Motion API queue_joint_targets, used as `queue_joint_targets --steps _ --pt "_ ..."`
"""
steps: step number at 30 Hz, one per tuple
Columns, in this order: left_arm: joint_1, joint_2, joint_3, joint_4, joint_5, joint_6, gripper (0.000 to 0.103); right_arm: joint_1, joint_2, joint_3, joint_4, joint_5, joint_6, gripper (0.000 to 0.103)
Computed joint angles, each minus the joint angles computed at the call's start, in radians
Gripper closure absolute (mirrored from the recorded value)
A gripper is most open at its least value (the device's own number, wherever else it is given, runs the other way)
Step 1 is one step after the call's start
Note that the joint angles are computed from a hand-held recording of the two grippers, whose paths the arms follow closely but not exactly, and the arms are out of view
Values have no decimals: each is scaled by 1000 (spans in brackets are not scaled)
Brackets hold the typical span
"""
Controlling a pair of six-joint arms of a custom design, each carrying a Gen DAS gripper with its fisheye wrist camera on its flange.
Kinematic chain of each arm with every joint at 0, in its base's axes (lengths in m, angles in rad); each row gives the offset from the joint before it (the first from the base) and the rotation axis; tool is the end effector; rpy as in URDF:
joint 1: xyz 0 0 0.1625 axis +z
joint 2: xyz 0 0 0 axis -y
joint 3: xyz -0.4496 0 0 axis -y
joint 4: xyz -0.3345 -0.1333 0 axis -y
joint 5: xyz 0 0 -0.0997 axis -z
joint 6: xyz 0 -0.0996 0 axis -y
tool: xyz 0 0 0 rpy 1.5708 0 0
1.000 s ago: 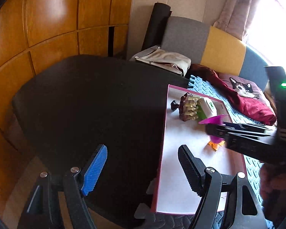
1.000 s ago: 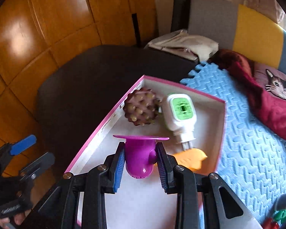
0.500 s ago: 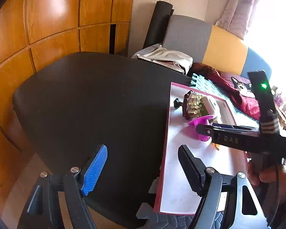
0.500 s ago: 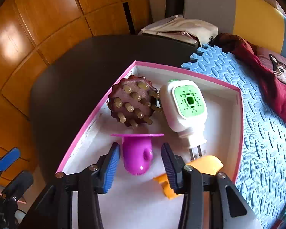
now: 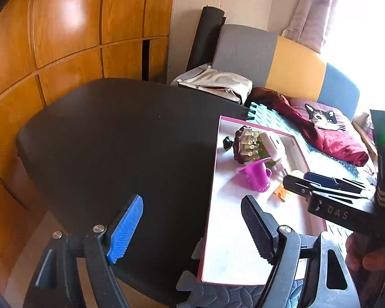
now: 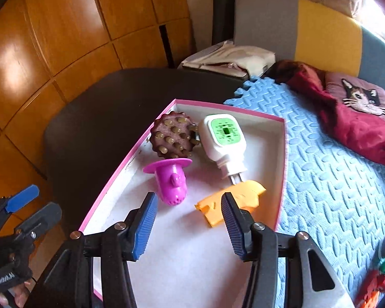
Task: Organize rigid objects
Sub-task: 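Move both tools away from the tray toward the objects on the mat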
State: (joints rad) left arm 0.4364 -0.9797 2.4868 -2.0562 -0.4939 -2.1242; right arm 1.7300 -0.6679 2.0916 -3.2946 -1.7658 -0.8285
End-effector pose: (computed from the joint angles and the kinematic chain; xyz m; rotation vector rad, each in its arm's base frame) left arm -0.1636 -0.3202 0.0923 -0.3428 1.9750 -1.1958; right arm 0.1960 -0.5014 0.0462 1.3108 -2.5236 0.3147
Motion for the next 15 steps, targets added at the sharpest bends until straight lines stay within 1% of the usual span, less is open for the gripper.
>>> queue_joint_targets --steps 4,10,15 --pt "-7 6 -8 6 1 4 23 -12 -24 44 -69 10 -18 51" --pt "-12 18 -25 9 7 32 23 -25 -51 111 -202 20 -59 51" --pt "-16 28 -35 0 7 56 23 -50 -84 156 -285 33 -93 45"
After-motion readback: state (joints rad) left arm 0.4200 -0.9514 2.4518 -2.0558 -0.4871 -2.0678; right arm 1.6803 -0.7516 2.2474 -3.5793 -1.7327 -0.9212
